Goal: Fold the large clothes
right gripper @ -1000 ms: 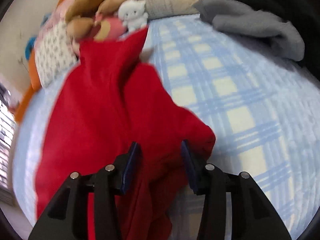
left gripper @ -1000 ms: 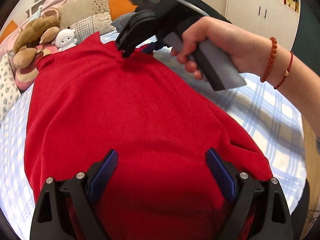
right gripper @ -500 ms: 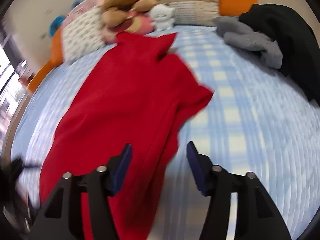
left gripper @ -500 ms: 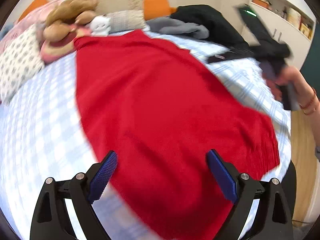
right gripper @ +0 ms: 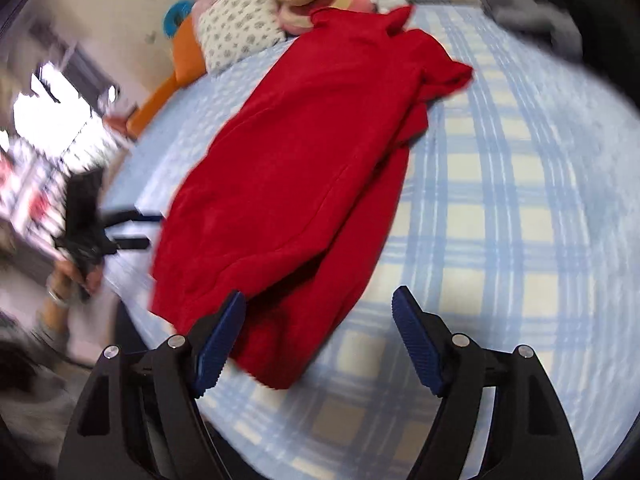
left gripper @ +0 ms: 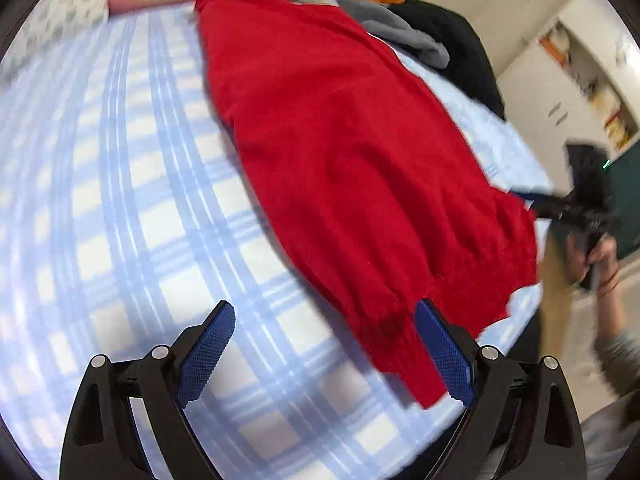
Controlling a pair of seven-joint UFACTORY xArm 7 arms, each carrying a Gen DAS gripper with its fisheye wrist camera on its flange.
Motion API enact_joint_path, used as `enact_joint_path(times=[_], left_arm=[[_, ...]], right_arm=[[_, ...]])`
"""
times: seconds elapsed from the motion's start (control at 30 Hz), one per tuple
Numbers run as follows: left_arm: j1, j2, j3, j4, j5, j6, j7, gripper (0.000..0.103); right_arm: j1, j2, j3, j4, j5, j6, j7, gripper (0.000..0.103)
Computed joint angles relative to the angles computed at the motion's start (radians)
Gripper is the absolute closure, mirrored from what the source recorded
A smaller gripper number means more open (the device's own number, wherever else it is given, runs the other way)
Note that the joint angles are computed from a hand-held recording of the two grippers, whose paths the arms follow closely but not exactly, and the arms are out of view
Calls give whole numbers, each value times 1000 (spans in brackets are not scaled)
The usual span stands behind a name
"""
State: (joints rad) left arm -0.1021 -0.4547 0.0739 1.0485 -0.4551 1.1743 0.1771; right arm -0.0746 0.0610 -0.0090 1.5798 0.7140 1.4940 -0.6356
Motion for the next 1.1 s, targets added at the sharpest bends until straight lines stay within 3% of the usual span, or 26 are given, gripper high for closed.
enact_joint_path(times=[0.1, 0.2, 0.3, 0.43, 0.63, 0.8, 1.0, 1.1], left_arm=[[-10, 1, 50, -14, -127, 27, 2, 10], [-6, 22, 73, -27, -226, 32, -6, 10], [14, 31, 42, -35, -190, 25, -38, 10], [10, 33, 36, -61, -243, 3, -53, 8], [-15, 37, 34, -69, -323, 1, -77, 5], [-37, 50, -4, -73, -347, -37, -117, 3], [-46, 74, 5, -51, -363, -20, -166, 3], [-50, 108, -10, -11, -344, 0, -183, 3]], right_arm=[[-46, 77, -16, 50, 147, 148, 148, 27], [-66, 96, 0, 53, 190, 190, 224, 26], [-53, 110, 19, 69, 158, 189, 279, 26], [-51, 136, 31, 82, 156, 196, 356, 22], [-47, 146, 47, 77, 195, 204, 440, 4], [-42, 167, 55, 101, 192, 204, 517, 4], [-25, 161, 56, 135, 45, 312, 571, 4], [-13, 176, 62, 149, 77, 306, 623, 4]])
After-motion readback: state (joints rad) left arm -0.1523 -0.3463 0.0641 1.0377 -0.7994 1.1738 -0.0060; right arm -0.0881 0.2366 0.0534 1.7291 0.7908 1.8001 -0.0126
